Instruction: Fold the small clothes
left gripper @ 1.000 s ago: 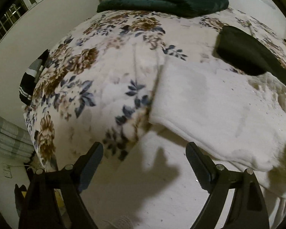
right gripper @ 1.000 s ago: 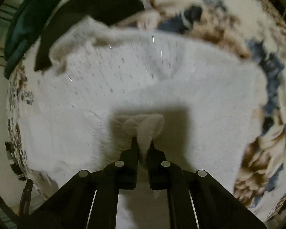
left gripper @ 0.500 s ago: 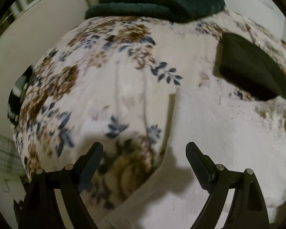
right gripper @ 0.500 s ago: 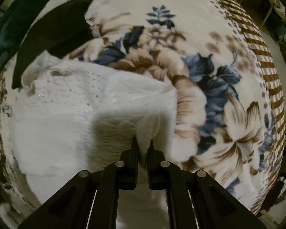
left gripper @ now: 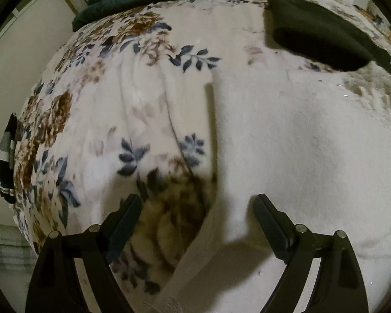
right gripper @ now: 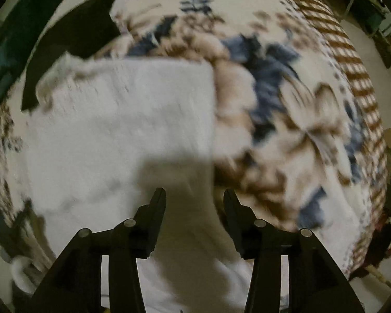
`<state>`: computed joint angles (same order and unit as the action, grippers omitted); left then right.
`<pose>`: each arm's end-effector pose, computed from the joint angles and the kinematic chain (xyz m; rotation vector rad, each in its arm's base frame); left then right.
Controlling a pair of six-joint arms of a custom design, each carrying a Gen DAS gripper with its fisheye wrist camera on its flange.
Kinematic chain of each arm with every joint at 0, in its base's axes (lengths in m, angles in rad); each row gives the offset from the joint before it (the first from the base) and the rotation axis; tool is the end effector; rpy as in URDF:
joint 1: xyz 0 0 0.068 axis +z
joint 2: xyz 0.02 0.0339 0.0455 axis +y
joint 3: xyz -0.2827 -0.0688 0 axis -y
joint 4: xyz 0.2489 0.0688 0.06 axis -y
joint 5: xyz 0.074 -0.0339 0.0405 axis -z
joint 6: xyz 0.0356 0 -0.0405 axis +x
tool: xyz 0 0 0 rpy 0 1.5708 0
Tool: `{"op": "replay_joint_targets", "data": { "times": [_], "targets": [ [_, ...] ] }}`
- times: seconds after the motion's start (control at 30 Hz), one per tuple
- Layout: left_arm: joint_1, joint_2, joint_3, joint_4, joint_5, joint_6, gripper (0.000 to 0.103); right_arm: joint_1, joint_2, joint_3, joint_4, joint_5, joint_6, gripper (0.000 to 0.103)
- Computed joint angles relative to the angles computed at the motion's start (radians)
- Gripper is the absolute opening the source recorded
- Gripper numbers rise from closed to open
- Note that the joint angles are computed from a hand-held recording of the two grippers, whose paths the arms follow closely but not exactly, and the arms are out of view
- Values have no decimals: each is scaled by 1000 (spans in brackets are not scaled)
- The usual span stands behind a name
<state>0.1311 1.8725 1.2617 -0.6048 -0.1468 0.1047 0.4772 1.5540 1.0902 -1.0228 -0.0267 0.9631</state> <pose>0.3763 0.0549 0.1874 -0.0738 2.7938 0.2631 0.2429 0.1267 0.2293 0.7426 3.0033 0.1170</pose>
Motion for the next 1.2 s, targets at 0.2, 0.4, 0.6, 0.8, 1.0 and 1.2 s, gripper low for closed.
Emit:
{"op": "replay_joint_targets", "data": {
  "times": [0.2, 0.4, 0.6, 0.8, 1.0, 1.2],
  "targets": [
    [-18, -95, -94, 24, 21, 58, 88, 140, -11, -119, 27, 44, 98, 27],
    [-28, -106, -142, 53, 22, 93, 88, 104, -94, -237, 66, 143, 343, 6],
    [-3, -150, -182, 53, 33, 138, 88, -13, -203, -407, 223, -39, 386, 17],
    [130, -324, -300, -20, 99, 272, 88, 203, -547, -446, 3, -115, 568, 51],
    [296, -403, -394, -150, 100, 372, 88, 867, -551, -571, 175, -184, 1117, 56],
    [361, -509, -496, -156, 50, 405, 88, 1164, -366, -657, 541, -175, 1370, 46]
  ]
}}
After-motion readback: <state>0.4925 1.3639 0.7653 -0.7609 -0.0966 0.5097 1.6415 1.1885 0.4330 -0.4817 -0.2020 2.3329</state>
